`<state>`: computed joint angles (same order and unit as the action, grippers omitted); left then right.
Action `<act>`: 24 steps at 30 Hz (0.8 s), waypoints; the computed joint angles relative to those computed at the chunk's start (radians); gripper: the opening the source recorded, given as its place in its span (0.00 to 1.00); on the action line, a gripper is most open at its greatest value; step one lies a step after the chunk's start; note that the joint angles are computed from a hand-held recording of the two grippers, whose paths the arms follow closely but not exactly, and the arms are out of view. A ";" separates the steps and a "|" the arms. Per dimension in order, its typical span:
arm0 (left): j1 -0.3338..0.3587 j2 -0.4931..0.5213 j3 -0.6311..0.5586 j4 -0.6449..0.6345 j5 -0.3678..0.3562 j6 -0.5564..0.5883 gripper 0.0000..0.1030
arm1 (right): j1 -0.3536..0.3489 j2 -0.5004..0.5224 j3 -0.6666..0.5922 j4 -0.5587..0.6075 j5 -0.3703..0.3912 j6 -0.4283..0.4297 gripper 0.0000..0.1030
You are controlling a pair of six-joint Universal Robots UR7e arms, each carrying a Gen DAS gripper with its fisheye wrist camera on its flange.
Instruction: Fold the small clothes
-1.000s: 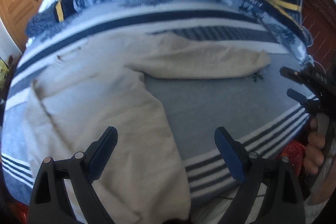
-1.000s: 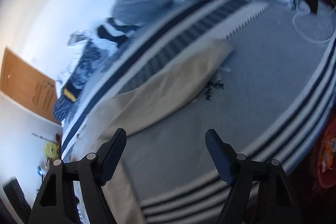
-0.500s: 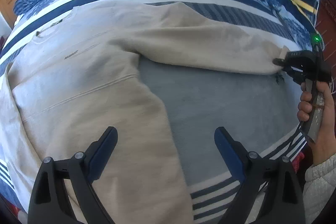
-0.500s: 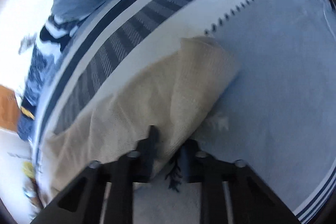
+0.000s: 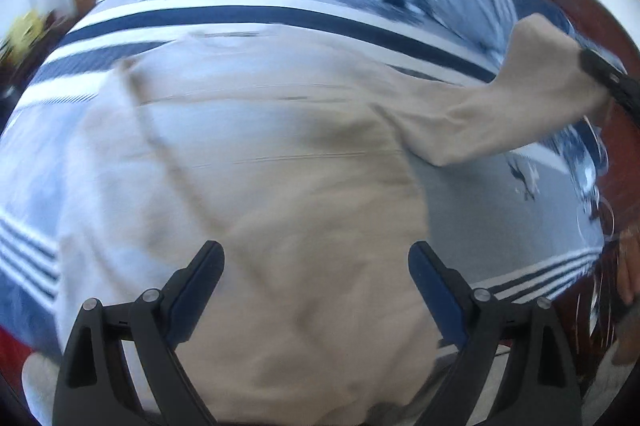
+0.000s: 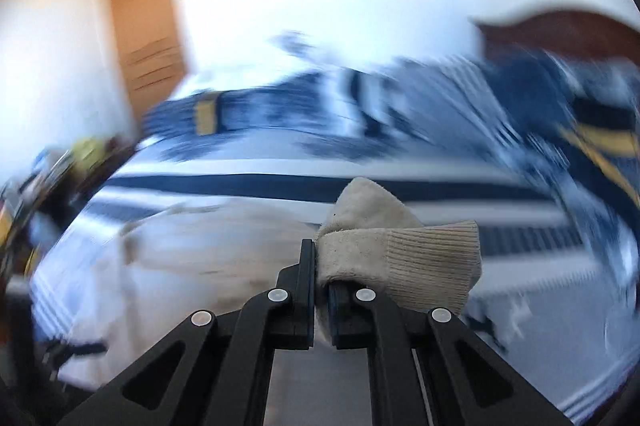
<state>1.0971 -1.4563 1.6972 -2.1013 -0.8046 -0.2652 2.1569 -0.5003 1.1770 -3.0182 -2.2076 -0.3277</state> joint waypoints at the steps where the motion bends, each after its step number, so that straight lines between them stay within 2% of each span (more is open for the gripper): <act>1: 0.013 -0.026 0.007 0.005 0.001 -0.008 0.90 | 0.024 0.022 -0.017 0.014 0.007 -0.028 0.05; 2: 0.025 -0.051 0.013 0.011 0.004 -0.020 0.90 | 0.048 0.043 -0.026 0.025 0.020 -0.048 0.05; 5: 0.079 -0.120 0.032 0.018 -0.006 -0.046 0.90 | 0.088 0.098 -0.038 0.097 0.110 -0.015 0.05; 7: 0.126 -0.160 0.049 0.005 -0.019 -0.045 0.90 | 0.105 0.155 -0.054 0.136 0.140 0.008 0.06; 10: 0.204 -0.178 0.044 0.003 -0.052 -0.054 0.90 | 0.122 0.261 -0.103 0.218 0.136 0.046 0.05; 13: 0.268 -0.175 0.027 -0.021 -0.130 -0.041 0.90 | 0.106 0.315 -0.113 0.315 0.166 0.153 0.05; 15: 0.293 -0.167 0.016 -0.042 -0.185 -0.006 0.90 | 0.099 0.342 -0.127 0.361 0.164 0.214 0.06; 18: 0.305 -0.151 0.005 -0.070 -0.227 0.037 0.90 | 0.102 0.340 -0.101 0.347 0.145 0.234 0.09; 20: 0.300 -0.143 0.006 -0.093 -0.241 0.061 0.90 | 0.103 0.325 -0.075 0.313 0.154 0.228 0.22; 22: 0.298 -0.140 0.004 -0.106 -0.248 0.078 0.90 | 0.102 0.299 -0.026 0.251 0.221 0.221 0.58; 24: 0.293 -0.138 0.000 -0.097 -0.237 0.081 0.90 | 0.111 0.288 0.011 0.212 0.259 0.171 0.77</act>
<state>1.3904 -1.5946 1.6976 -2.1988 -1.0414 -0.1837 2.2680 -0.2124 1.1879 -2.8061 -1.9483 -0.1571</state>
